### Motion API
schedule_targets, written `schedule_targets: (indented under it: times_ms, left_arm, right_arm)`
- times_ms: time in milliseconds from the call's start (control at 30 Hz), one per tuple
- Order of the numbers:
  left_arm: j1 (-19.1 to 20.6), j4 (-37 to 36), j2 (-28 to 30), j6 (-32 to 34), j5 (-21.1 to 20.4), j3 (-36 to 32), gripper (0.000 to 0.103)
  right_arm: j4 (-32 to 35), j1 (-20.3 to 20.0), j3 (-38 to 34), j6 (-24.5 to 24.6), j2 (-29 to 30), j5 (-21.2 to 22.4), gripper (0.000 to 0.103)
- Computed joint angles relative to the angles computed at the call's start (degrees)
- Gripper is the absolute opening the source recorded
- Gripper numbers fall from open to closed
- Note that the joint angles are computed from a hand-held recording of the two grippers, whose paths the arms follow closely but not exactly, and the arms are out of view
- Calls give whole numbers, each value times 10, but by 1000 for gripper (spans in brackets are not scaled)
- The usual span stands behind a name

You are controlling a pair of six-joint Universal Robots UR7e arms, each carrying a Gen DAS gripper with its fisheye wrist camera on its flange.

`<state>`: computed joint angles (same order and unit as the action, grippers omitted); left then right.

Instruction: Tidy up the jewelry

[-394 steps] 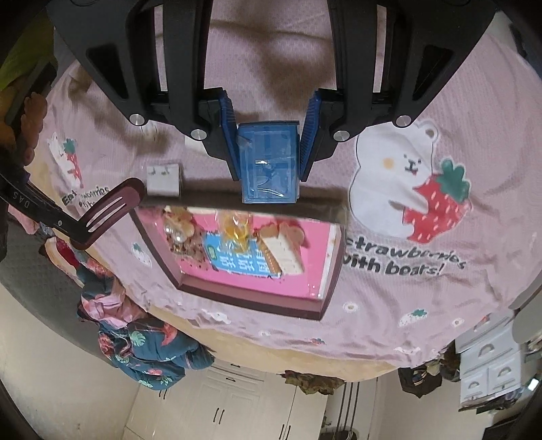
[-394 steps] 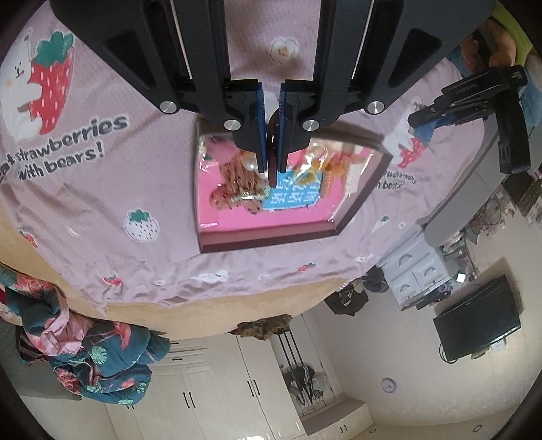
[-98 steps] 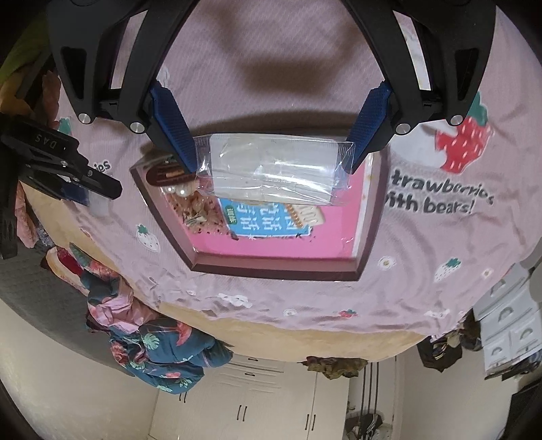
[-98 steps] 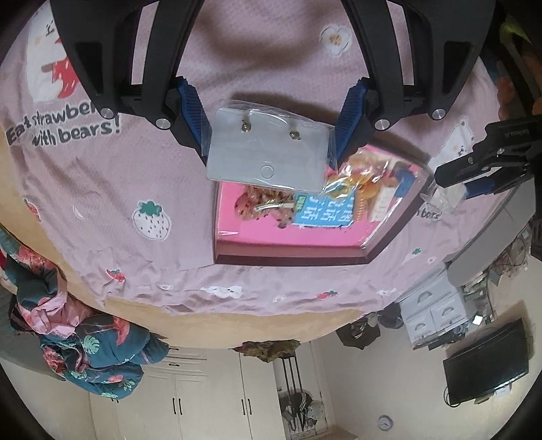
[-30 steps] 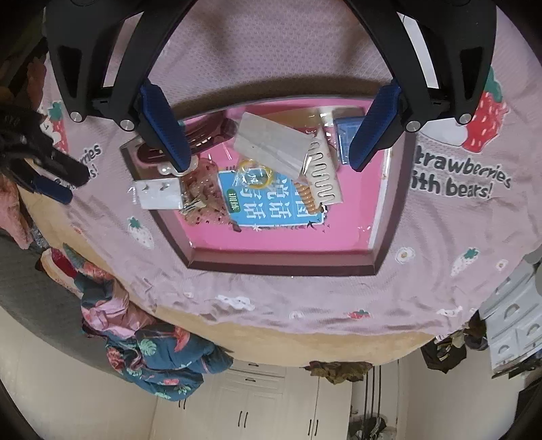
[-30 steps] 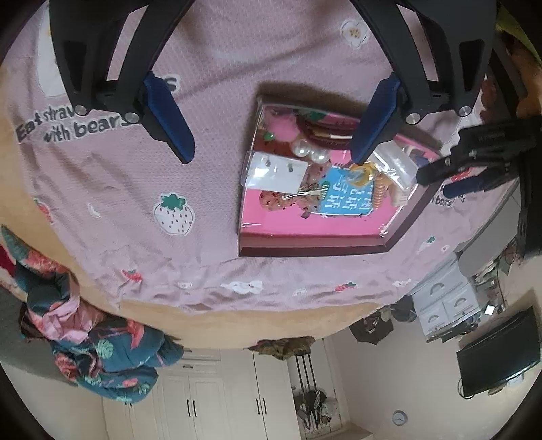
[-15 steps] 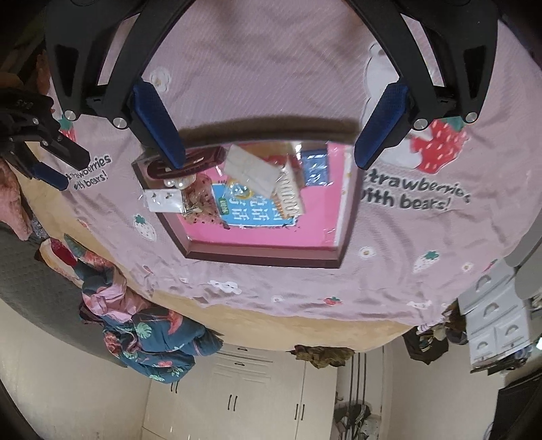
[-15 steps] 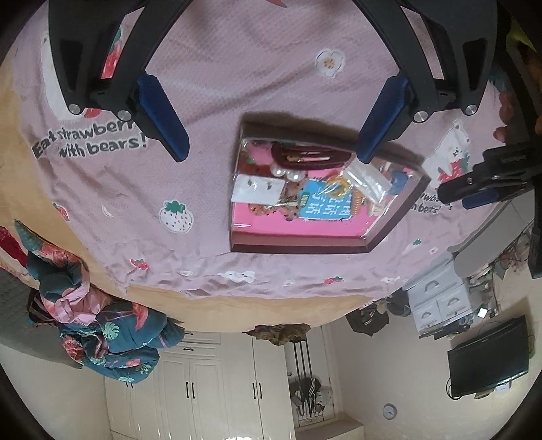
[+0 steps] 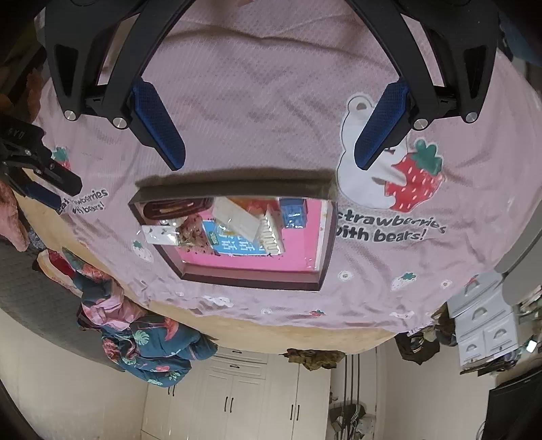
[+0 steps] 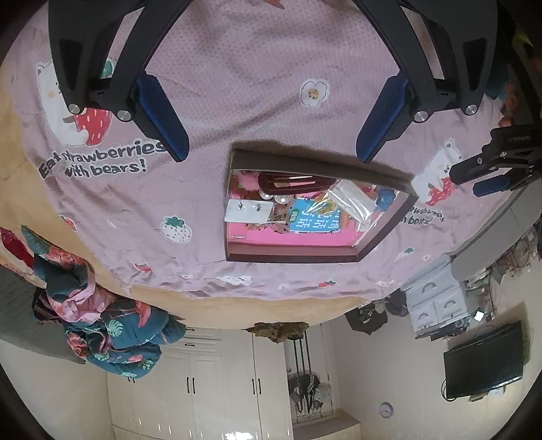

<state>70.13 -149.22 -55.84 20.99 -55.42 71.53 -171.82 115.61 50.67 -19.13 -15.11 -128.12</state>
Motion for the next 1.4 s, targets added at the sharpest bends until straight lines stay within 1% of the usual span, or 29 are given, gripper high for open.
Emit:
schedule_targets:
  times_ms: [67, 300, 400, 467, 533, 633, 833, 1200, 1400]
  left_arm:
    - [0, -7, -5, -3, 2, 10, 94]
    - [4, -35, -27, 7, -10, 53, 94]
    - [4, -46, -33, 4, -8, 66, 94]
    - [4, -58, -36, 8, -8, 76, 94]
    - [4, -68, -40, 14, -11, 86, 94]
    - [6, -68, -42, 12, -10, 91, 94]
    - [11, -66, -46, -5, -11, 100, 94]
    - [10, -66, -48, -7, -6, 103, 94]
    - [9, -70, -49, -4, -2, 105, 94]
  right_arm:
    - [-9, 2, 12, 2, -3, -2, 98]
    - [-31, 5, 48, 11, -9, -9, 99]
    - [-53, 6, 65, 23, -10, -13, 99]
    - [-60, 7, 73, 37, -8, -23, 99]
    - [-62, 7, 84, 49, -9, -23, 99]
    - [-72, 10, 82, 29, -1, -33, 99]
    - [-81, 9, 98, 45, -3, -28, 99]
    - [-81, 11, 104, 44, -4, -23, 99]
    - [-85, 11, 104, 47, -4, -29, 99]
